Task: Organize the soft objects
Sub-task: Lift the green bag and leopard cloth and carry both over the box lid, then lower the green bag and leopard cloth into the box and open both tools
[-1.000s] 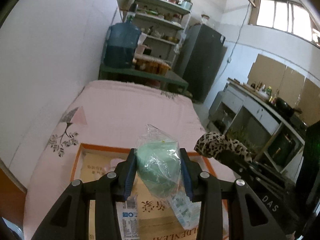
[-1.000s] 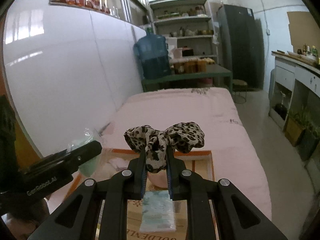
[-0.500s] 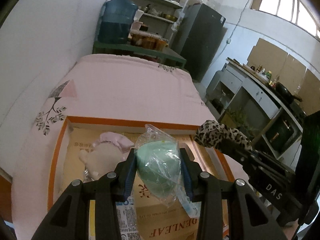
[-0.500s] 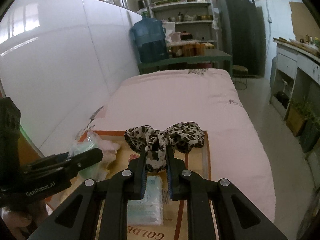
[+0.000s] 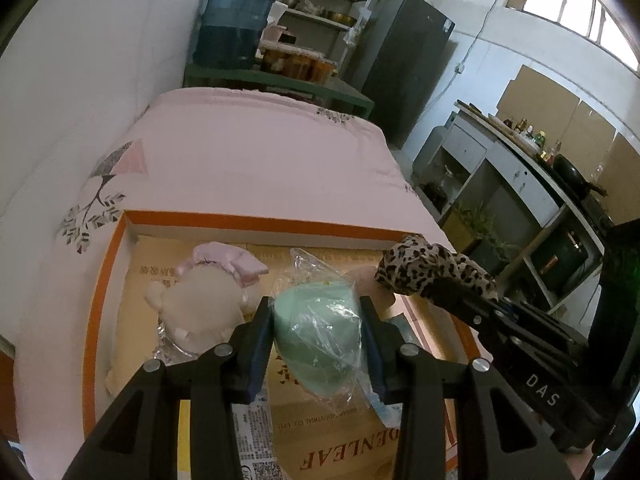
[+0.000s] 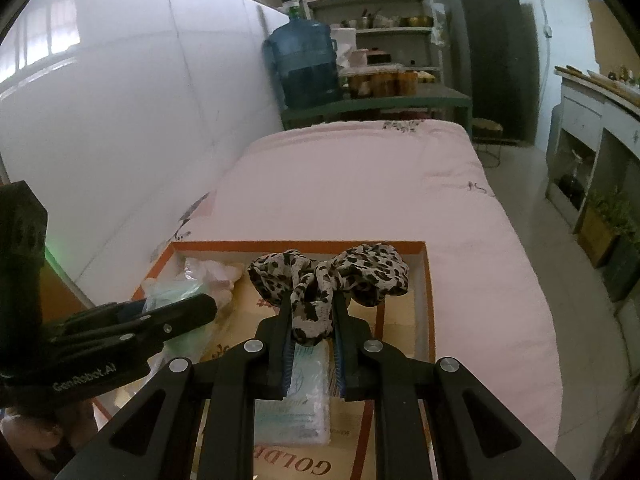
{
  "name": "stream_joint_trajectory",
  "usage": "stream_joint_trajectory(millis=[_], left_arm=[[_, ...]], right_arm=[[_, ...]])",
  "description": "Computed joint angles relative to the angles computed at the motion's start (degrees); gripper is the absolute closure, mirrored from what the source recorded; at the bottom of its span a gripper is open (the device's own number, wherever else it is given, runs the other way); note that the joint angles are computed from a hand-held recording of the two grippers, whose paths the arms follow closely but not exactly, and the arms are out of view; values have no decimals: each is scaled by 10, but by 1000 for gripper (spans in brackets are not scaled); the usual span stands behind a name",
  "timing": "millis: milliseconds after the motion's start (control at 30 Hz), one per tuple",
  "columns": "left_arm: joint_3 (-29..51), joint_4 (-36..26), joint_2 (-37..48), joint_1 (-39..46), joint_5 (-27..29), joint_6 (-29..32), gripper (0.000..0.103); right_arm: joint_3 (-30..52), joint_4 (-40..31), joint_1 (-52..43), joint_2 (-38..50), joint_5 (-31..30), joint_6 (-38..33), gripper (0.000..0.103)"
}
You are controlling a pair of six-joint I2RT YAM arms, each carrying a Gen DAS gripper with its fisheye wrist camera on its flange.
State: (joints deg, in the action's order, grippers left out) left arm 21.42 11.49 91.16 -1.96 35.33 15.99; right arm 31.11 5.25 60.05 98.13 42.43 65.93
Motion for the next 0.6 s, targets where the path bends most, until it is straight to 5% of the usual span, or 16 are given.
stream_joint_trajectory(millis=[600], left_arm=[[30,-26,61,-18,-20,11,62]], right_arm=[[3,25,-19,27,-34,-10,87]])
